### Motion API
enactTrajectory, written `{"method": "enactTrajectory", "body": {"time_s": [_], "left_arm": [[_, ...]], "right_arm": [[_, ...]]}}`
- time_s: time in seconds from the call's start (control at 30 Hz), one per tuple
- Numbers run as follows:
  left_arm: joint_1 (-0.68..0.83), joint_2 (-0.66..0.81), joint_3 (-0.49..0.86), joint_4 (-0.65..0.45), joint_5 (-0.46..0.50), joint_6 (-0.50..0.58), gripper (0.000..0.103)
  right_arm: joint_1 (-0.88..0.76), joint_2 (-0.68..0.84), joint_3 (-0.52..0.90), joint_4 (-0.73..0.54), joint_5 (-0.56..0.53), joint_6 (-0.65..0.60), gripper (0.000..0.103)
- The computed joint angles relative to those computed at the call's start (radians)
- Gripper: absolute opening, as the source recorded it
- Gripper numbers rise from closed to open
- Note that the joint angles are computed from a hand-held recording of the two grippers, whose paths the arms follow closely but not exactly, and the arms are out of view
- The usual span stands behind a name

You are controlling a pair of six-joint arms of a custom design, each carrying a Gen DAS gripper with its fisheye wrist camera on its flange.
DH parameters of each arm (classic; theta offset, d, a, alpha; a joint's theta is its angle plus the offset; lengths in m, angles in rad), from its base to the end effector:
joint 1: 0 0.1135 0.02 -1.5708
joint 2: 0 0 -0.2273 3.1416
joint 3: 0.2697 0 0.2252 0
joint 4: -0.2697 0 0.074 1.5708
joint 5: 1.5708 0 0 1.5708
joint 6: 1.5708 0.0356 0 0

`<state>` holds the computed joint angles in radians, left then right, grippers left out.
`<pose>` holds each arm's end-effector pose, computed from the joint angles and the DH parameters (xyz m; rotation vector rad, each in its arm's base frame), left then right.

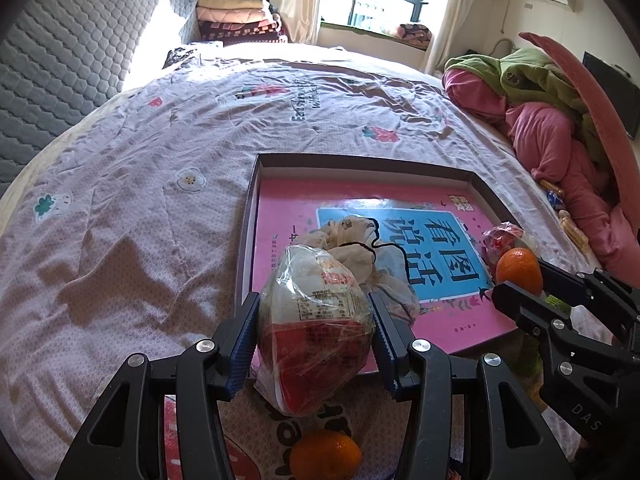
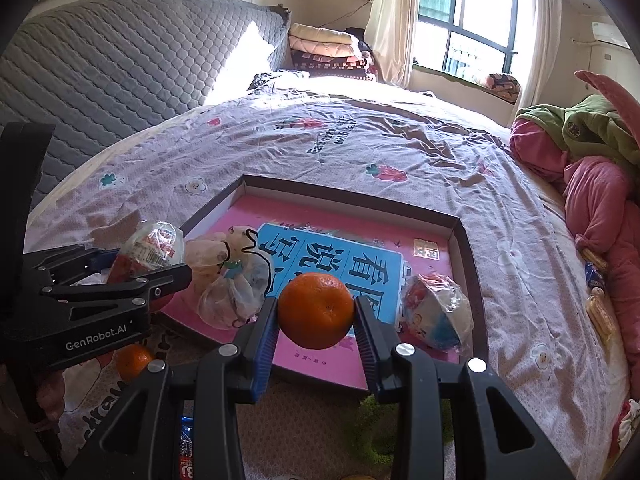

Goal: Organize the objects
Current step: 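Lower the red-filled bag into the tray with the left gripper while the right gripper holds the orange above it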

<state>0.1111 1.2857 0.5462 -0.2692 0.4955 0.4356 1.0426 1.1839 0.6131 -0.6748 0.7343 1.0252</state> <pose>0.2136 0.0068 0.1406 0.5712 2.3841 -0.4050 0.1120 0.1446 0.1620 0.1278 2.3513 -0.1310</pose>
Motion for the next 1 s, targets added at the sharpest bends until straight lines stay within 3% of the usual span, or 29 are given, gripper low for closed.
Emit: {"method": "enactTrajectory", "body": {"time_s": [0.6,1.0], "left_arm": [[-0.058,0.123,0.002,0.096,-0.036,-0.039,0.053],[-0.069,0.110,-0.021,0.096,-0.037,-0.032,0.053]], "right_arm": [[-0.137,0.068,-0.080,0.202,-0.104,-0.125,0.038],[-0.177,0.138,-0.075,0.221,-0.148,-0.126,0.038]]}}
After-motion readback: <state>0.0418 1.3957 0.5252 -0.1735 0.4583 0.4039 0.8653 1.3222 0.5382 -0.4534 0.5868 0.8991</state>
